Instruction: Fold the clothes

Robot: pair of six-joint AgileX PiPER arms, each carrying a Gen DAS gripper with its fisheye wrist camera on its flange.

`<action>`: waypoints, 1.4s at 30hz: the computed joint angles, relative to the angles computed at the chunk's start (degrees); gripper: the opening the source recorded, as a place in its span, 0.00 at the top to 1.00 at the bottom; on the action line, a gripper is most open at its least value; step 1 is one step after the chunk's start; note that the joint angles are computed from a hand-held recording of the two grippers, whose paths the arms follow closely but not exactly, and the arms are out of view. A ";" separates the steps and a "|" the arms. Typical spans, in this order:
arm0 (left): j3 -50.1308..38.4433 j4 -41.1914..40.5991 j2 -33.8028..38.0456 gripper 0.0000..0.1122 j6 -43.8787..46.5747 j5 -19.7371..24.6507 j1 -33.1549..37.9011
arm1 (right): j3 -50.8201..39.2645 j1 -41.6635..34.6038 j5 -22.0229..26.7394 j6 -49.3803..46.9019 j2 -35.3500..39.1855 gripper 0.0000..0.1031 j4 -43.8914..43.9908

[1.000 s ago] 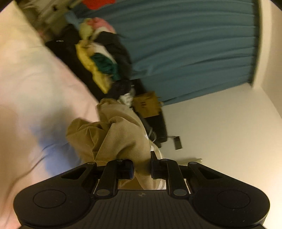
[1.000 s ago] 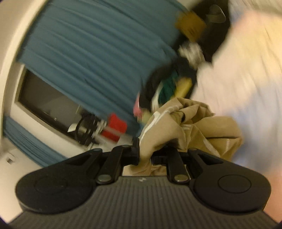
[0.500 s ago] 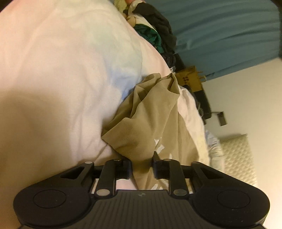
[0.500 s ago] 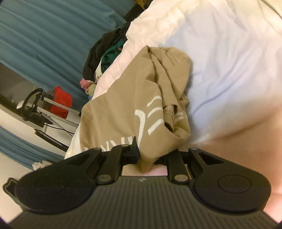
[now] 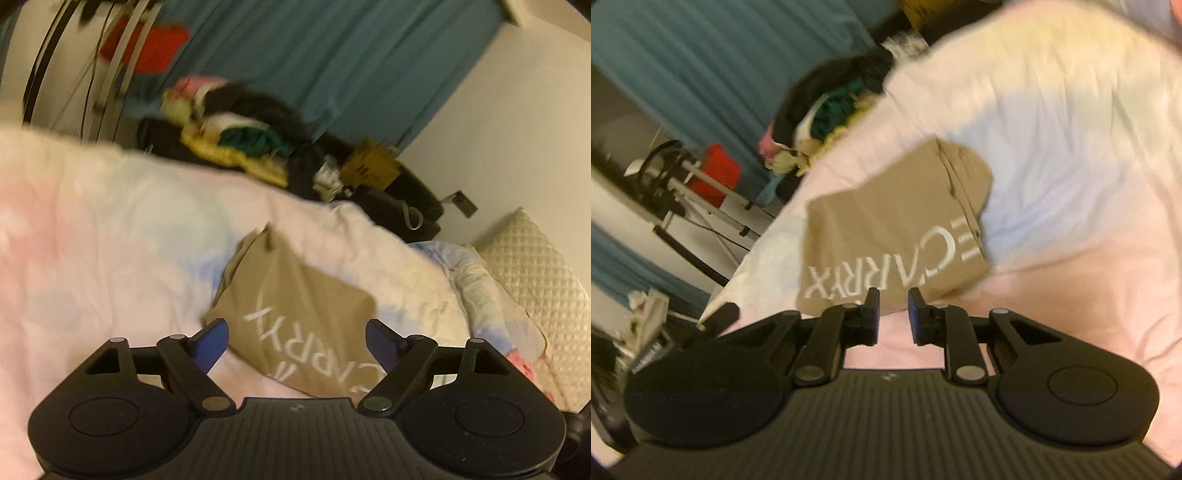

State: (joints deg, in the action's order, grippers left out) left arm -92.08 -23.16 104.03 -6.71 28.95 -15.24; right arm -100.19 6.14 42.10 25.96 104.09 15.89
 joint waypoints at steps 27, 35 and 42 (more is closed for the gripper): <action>30.30 80.07 -51.21 0.09 -56.14 20.69 -42.13 | 32.13 35.13 -2.94 47.93 -37.68 0.13 -66.73; 35.91 83.38 -52.61 0.09 -59.88 22.65 -43.86 | 38.78 41.01 -0.75 60.80 -35.68 0.13 -80.07; 39.43 79.06 -51.27 0.09 -58.23 14.50 -35.88 | 41.05 40.94 -1.04 66.58 -32.79 0.13 -85.64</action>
